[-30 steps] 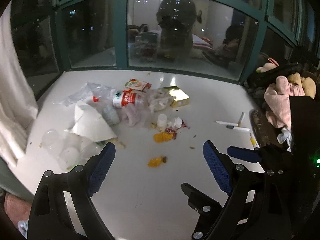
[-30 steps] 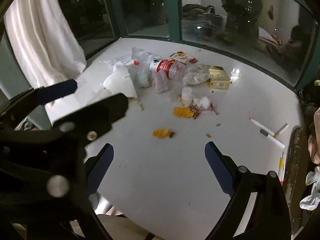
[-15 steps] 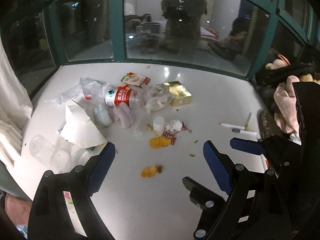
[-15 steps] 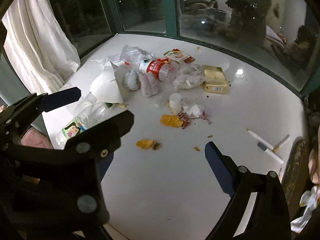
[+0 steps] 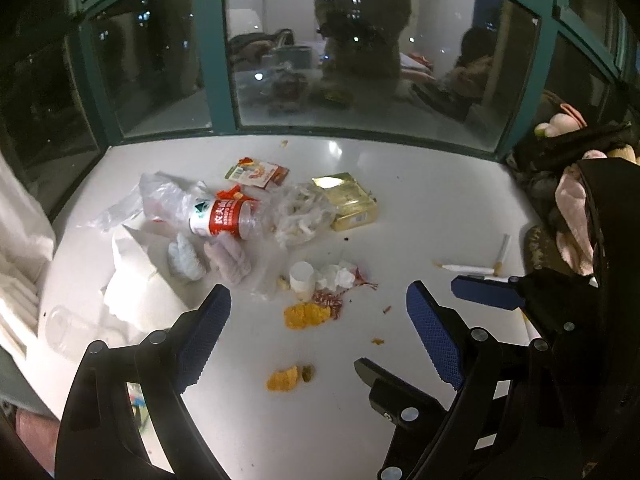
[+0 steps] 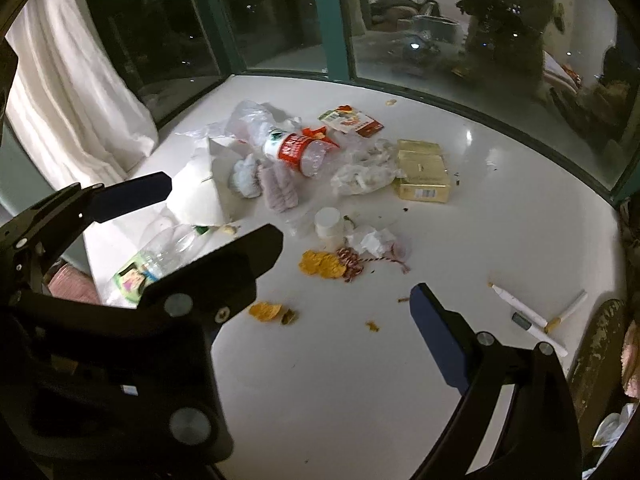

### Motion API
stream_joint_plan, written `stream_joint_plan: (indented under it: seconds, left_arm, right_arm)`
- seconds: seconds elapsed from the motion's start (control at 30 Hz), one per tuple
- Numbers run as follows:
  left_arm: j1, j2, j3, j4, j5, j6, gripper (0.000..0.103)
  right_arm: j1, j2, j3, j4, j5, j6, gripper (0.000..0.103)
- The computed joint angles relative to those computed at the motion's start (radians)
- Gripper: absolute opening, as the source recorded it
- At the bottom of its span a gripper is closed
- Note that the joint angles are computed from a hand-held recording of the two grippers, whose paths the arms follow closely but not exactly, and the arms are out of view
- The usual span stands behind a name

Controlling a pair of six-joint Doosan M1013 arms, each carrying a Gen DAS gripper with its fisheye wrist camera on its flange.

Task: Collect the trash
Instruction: 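Lower the left tool onto the white plastic cup and close on it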

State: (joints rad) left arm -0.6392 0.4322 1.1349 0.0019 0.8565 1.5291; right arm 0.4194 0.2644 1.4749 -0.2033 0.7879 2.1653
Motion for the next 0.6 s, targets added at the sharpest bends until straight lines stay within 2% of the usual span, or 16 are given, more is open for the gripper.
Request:
stream_joint_plan:
  seconds: [0.1,0.17,0.4,0.47,0.53,0.6]
  left_arm:
    - [0.011,0.027,-0.030,-0.024,0.007,0.033,0.086]
    - [0.021,0.053,-0.059,-0.043,0.031,0.049,0.086]
    - [0.041,0.123,-0.133,-0.091,0.066,0.113,0.086]
    - [0.046,0.146,-0.156,-0.106,0.088,0.123,0.086]
    - [0.048,0.165,-0.173,-0.114,0.106,0.135,0.086]
    - [0.050,0.179,-0.180,-0.130,0.109,0.157,0.086]
  right_arm:
    - [-0.008,0.021,-0.026,0.012,0.018,-0.031,0.089]
    - [-0.015,0.043,-0.049,0.023,0.035,-0.067,0.077]
    - [-0.039,0.101,-0.102,0.063,0.068,-0.110,0.074]
    - [-0.045,0.117,-0.114,0.076,0.074,-0.142,0.057]
    - [-0.051,0.134,-0.127,0.093,0.088,-0.179,0.047]
    - [-0.057,0.148,-0.131,0.104,0.095,-0.203,0.046]
